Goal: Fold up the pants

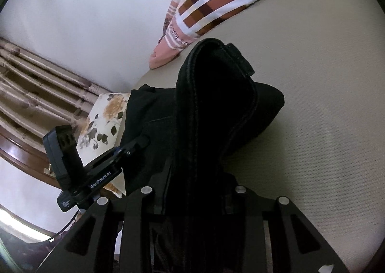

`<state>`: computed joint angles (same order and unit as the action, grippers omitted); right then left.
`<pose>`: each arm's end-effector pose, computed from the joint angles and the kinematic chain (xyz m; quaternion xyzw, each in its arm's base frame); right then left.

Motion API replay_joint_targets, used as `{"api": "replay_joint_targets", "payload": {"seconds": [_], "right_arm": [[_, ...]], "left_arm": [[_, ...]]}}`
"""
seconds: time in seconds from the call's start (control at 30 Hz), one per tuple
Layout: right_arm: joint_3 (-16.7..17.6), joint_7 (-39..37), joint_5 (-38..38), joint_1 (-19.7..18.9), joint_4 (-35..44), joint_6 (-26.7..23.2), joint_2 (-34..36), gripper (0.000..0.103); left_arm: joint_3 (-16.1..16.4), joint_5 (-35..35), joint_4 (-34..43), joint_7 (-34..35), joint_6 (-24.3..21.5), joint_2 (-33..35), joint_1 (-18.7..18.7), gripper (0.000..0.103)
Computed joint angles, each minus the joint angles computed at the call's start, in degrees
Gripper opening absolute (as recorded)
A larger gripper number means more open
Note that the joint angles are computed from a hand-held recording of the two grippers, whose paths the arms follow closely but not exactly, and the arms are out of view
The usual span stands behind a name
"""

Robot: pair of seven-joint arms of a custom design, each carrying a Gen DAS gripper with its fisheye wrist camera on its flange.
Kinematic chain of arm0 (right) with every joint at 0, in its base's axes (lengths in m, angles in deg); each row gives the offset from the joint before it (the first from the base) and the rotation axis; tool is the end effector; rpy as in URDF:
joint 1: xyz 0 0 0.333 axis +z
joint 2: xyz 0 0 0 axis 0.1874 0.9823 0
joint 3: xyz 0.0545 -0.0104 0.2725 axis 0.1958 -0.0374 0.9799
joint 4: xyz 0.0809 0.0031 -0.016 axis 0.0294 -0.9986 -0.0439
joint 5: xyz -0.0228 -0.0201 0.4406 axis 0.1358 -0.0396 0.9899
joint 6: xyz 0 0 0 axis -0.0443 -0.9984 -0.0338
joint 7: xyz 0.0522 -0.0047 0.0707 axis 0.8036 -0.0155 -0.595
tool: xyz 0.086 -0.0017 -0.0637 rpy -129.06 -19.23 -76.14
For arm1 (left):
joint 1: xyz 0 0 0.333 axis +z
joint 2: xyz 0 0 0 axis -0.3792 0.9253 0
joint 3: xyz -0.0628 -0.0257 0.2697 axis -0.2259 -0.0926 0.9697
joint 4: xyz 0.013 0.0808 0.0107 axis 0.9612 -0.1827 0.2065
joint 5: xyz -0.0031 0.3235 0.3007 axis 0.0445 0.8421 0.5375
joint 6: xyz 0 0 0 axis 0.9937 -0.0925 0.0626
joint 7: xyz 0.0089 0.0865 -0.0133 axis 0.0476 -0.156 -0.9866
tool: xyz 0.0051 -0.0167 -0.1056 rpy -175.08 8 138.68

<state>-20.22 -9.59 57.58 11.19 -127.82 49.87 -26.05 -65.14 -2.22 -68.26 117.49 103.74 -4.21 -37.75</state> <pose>0.5485 -0.0159 0.4753 -0.6856 0.5840 0.1659 0.4018 0.5100 -0.2219 0.4884 -0.6527 0.6812 -0.2801 0.1774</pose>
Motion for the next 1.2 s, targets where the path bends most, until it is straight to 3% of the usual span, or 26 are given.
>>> {"api": "replay_joint_targets", "payload": {"seconds": [0.57,1.2], "right_arm": [[2.94,-0.88,2.51,4.01,6.61,0.9,5.41,0.029],[8.61,1.55,4.14,6.78,24.61,2.91,21.6,0.029]], "left_arm": [[2.35,3.61,-2.24,-1.84,0.87,-3.83,4.35,0.021],[4.49,6.97,4.79,-2.32,4.04,4.03,12.62,0.021]]}}
